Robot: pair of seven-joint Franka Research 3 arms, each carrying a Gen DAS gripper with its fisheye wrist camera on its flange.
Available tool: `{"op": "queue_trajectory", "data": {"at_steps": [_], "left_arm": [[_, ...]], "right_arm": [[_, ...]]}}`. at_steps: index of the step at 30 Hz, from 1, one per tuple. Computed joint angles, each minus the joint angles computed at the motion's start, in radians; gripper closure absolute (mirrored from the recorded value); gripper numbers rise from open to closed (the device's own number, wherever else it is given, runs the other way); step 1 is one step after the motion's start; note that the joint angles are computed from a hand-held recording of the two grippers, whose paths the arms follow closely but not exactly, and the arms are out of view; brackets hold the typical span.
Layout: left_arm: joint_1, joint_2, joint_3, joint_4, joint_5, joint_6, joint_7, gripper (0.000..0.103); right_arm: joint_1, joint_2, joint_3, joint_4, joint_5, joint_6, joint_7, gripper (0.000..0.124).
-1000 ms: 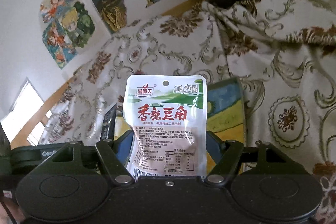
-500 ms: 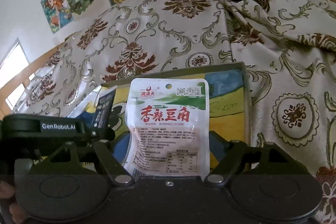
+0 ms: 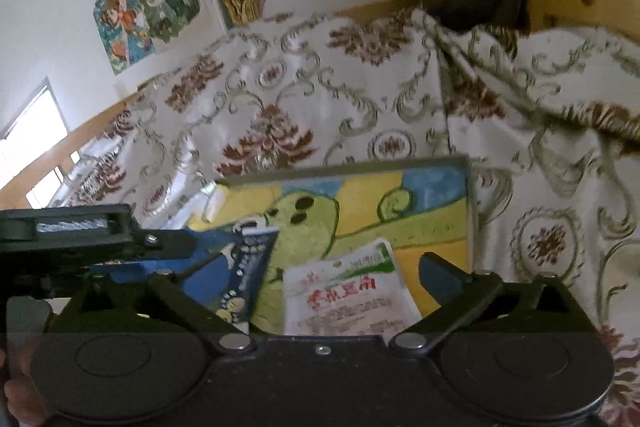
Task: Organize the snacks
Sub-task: 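Open both tools to drop the two packets into the grey tray, then withdraw both tools from the tray back toward the remaining snacks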
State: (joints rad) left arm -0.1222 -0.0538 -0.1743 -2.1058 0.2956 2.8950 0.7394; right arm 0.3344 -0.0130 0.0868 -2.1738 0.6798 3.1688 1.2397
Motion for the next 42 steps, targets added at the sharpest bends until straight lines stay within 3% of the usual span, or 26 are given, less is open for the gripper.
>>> {"op": "queue_trajectory", "data": {"at_steps": [7,9,14,20,23,27,33,42], "left_arm": [[0.088,-0.192,-0.049,-0.133,0.21,0.066,-0.214,0.0],[0.115,-0.251,-0.069,-0.17,0.247,0.075,-0.254,0.0],[0.161,-0.418,-0.122,-0.263,0.3,0.037,-0.307,0.0],[0.154,-0.614,-0.153,-0.387,0.318,-0.005,-0.297,0.0],[0.134,-0.709,-0.164,-0.447,0.313,-0.03,-0.287,0.0],[0.08,-0.826,-0.169,-0.522,0.276,-0.089,-0.279,0.0],[-0.013,-1.005,-0.179,-0.615,0.229,-0.214,-0.261,0.0],[-0.163,-1.203,-0.206,-0.706,0.18,-0.42,-0.228,0.0]], "right_arm": [[-0.056,-0.129,0.042,-0.1,-0.236,0.043,0.212,0.022],[-0.118,-0.179,0.098,-0.136,-0.308,0.056,0.271,0.021],[-0.255,-0.329,0.224,-0.233,-0.416,0.079,0.371,0.021],[-0.312,-0.528,0.292,-0.367,-0.44,0.101,0.408,0.021],[-0.332,-0.638,0.327,-0.439,-0.446,0.085,0.422,0.021],[-0.278,-0.775,0.309,-0.529,-0.456,0.022,0.444,0.021],[-0.26,-0.972,0.346,-0.645,-0.475,-0.026,0.549,0.021],[-0.144,-1.213,0.332,-0.737,-0.546,-0.256,0.661,0.021]]}}
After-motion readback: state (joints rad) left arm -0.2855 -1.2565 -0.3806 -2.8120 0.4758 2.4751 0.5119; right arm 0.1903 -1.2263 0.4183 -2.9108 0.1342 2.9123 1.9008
